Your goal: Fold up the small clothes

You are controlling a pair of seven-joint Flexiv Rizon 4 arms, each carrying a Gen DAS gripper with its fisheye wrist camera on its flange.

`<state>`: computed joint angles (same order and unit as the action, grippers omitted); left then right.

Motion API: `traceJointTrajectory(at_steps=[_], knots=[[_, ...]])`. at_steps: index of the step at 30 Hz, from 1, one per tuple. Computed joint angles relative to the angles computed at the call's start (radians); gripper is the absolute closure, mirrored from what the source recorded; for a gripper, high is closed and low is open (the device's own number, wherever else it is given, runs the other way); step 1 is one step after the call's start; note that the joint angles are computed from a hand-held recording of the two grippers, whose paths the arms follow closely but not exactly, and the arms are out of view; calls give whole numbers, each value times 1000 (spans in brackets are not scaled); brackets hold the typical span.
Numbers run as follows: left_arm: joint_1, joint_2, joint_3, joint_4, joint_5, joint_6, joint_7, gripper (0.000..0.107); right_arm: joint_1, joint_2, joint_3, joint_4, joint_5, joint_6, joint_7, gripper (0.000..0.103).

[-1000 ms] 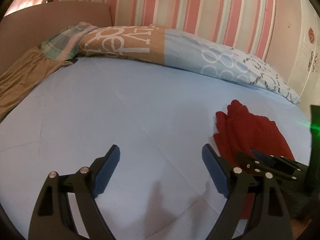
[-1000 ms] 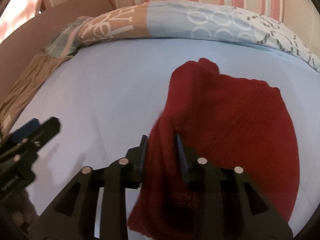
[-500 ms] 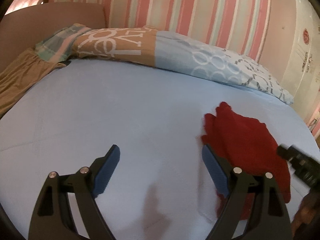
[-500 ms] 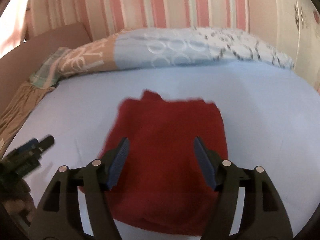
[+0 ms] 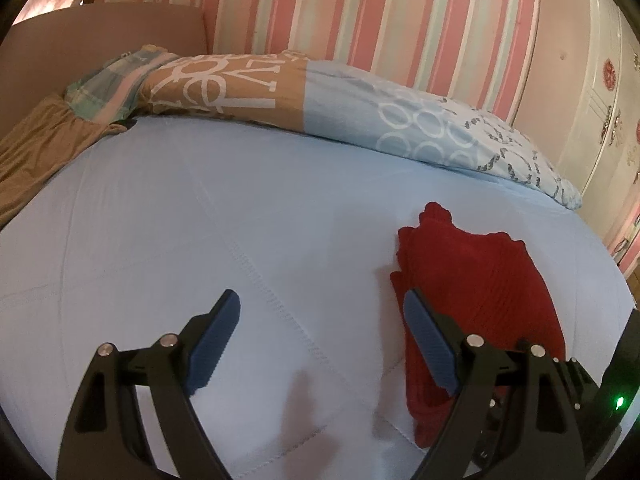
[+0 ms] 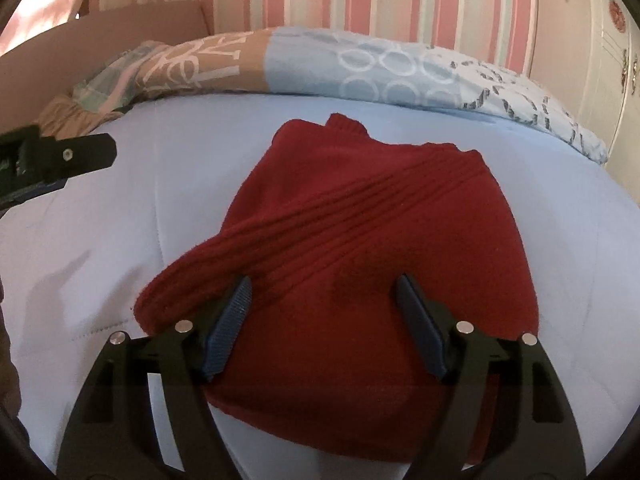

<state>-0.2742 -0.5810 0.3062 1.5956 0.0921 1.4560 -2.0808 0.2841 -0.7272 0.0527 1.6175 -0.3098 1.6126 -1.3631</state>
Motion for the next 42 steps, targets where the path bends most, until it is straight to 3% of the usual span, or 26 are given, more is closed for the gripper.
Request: traceJointTrajectory(at_steps=[3, 6, 9, 12, 17, 21, 25, 27, 29, 32, 35, 39, 42], knots=[[14, -1, -25, 3, -7, 4, 12, 22, -17, 8, 18, 18, -11, 16, -31, 27], [27, -4, -54, 2, -18, 16, 45, 22, -125, 18, 142, 10, 2, 1, -86, 28], [24, -13, -66, -5, -29, 20, 70, 22, -134, 52, 108, 34, 29, 58, -86, 17], [17, -30, -84, -24, -43, 23, 100, 22, -139, 65, 71, 35, 32, 65, -78, 15], [-75, -85, -9, -108, 0, -32, 112, 22, -163, 43, 57, 15, 41, 58, -67, 13], [-145, -140, 86, -189, 70, -164, 31, 20, -170, 15, 42, 3, 47, 33, -48, 9], [-113, -154, 62, -171, 78, -167, -79, 7, -286, -34, 193, -68, 70, -105, -88, 4], [-126, -167, 82, -186, 117, -187, -120, 5, -295, -40, 211, -82, 95, -136, -117, 4], [-148, -178, 110, -208, 166, -213, -161, 5, -267, -29, 178, -71, 107, -128, -127, 4], [-139, -161, 91, -199, 208, -208, -194, 5, -299, -22, 218, -62, 140, -115, -168, 4], [-110, -118, 46, -124, 215, -127, -222, 6, -336, 4, 260, -41, 184, -113, -199, 3], [-223, -48, 149, -51, 303, -128, -324, 6, -365, 74, 280, 30, 226, -91, -230, 3], [-237, 8, 128, -20, 350, -152, -347, 6, -379, 150, 289, 98, 247, -90, -250, 3]])
